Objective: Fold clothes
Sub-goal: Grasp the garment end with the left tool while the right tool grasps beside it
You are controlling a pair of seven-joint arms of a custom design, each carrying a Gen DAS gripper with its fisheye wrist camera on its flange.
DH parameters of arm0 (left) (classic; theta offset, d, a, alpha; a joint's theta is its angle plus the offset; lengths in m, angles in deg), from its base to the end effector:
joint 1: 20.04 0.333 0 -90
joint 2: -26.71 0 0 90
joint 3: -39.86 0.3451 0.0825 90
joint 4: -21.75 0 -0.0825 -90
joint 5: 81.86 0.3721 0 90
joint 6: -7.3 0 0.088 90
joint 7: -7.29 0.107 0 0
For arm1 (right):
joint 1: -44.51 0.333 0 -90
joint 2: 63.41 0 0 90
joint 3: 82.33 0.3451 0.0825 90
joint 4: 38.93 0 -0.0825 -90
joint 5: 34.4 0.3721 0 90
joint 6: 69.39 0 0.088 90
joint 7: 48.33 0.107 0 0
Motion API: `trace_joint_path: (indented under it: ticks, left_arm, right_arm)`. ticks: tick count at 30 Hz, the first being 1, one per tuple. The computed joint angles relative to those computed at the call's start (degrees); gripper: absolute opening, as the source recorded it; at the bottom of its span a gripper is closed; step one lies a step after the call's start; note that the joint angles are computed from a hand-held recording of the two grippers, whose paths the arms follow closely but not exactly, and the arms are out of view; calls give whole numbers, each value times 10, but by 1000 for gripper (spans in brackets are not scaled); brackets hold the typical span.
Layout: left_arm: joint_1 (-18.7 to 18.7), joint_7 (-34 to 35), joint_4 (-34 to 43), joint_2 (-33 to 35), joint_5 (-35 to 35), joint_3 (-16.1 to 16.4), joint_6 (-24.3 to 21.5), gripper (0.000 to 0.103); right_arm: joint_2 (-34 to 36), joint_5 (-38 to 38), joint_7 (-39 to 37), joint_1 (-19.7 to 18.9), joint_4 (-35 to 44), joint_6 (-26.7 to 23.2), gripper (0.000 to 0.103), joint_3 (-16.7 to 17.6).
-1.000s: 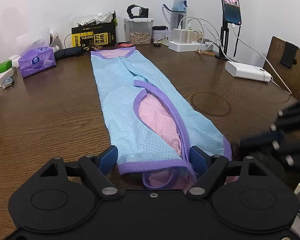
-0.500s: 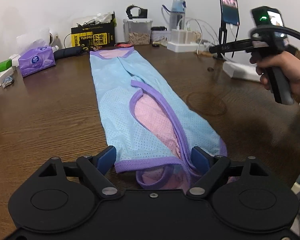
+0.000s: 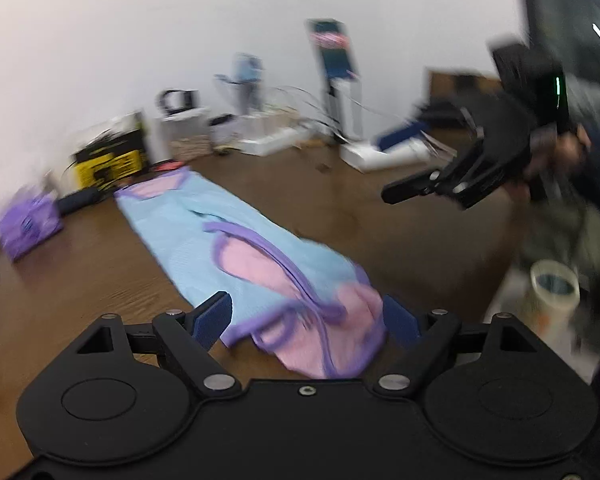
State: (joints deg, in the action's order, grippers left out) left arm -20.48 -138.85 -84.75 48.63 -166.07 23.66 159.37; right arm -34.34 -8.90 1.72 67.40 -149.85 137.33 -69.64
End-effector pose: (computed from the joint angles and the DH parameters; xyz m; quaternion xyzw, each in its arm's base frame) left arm 0.6404 -0.1442 0.3795 -0.1794 0.8546 -0.4428 0.2033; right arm 0.5856 0.3213 0.3939 -0.7668 0.3580 -0.3454 0.4057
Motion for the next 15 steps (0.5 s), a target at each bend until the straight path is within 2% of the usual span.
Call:
trace_joint_path:
  ticks: [2, 4, 7, 10, 12, 13, 15]
  left_arm:
    - [2, 8, 2, 8, 29, 3, -22, 82]
    - [4, 11, 9, 17, 54, 4, -34, 82]
    - [7, 12, 27, 34, 71, 1, -31, 82]
    - [9, -9, 59, 59, 113, -2, -44, 81]
    - [9, -4, 74, 71, 135, -7, -41, 81]
    - [10, -5, 80, 75, 147, -9, -42, 81]
    - [8, -36, 98, 86, 189, -6, -55, 78]
  right_arm:
    - [13, -92, 39, -73, 11, -43, 82, 79]
    - [33, -145, 57, -122, 28, -71, 82, 135]
    - [59, -180, 45, -156, 59, -135, 82, 181]
    - [75, -174, 14, -166, 77, -163, 77, 205]
    - [82, -161, 0, -152, 98, -186, 65, 192]
    - [81, -155, -6, -149, 101, -191, 63, 190]
    - [85, -143, -20, -142, 115, -216, 51, 180]
